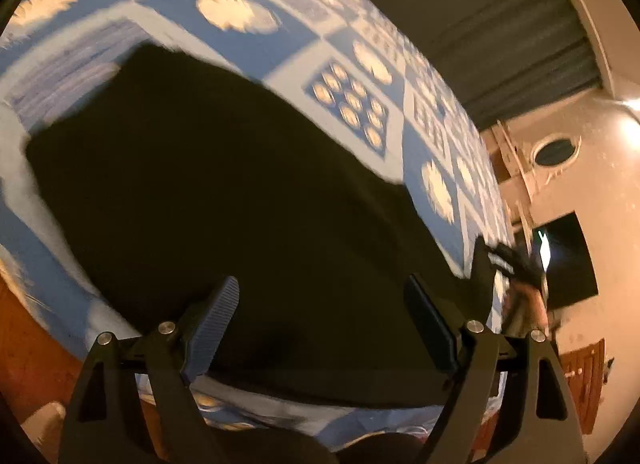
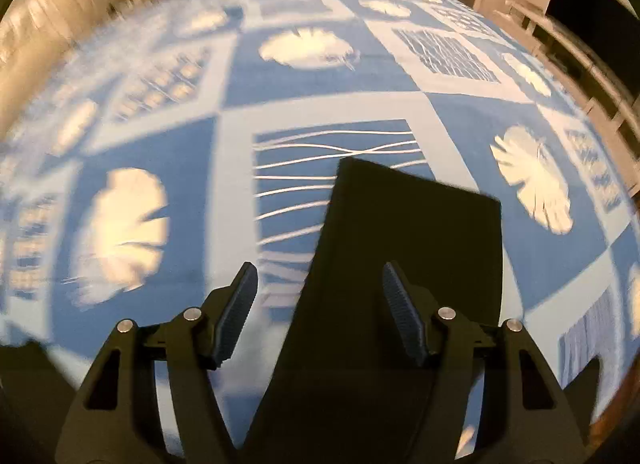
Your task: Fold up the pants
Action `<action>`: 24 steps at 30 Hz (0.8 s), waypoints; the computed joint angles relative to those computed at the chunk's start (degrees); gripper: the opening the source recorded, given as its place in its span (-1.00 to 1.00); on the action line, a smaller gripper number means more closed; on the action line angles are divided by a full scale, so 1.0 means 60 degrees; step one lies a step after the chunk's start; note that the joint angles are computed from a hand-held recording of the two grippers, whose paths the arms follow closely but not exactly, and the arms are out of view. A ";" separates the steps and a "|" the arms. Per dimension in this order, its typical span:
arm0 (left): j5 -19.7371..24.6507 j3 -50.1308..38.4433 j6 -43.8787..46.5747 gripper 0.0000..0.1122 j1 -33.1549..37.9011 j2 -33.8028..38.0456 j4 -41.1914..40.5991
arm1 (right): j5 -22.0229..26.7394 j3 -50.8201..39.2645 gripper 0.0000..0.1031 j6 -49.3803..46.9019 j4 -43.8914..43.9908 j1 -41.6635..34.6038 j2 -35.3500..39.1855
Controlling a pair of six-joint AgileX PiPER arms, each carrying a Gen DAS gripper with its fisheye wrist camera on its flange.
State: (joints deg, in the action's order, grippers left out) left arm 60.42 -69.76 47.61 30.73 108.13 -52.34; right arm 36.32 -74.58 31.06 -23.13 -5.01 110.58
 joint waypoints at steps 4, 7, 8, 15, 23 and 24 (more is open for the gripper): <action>-0.1591 0.1061 0.0825 0.48 -0.1063 -0.0750 0.0025 | 0.0664 -0.0839 0.26 0.0177 -0.0518 0.0085 0.0948; -0.1833 0.1410 0.1231 0.48 -0.1624 -0.1104 0.0280 | 0.0260 -0.0509 -0.09 -0.0245 0.0076 -0.0405 0.0706; -0.1854 0.1480 0.1321 0.48 -0.1698 -0.1134 0.0262 | 0.0136 -0.0374 -0.27 -0.0668 0.0371 -0.0593 0.0586; -0.1699 0.1181 0.0467 0.48 -0.2370 -0.1265 0.0848 | -0.1487 0.2273 -0.85 -0.6897 0.6177 -0.2775 -0.2160; -0.1282 0.1569 -0.0417 0.48 -0.3023 -0.1892 0.0642 | 0.2639 0.4674 -0.86 -1.4535 1.2636 -0.8869 -0.5710; -0.1384 0.1723 -0.0436 0.48 -0.3201 -0.2025 0.0633 | 0.3130 0.4873 -0.86 -1.5108 1.2782 -0.9823 -0.5900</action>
State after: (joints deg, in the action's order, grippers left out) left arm 52.12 -59.42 44.99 11.52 95.99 -48.54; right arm 55.10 -45.34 -59.59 53.56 -63.95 75.18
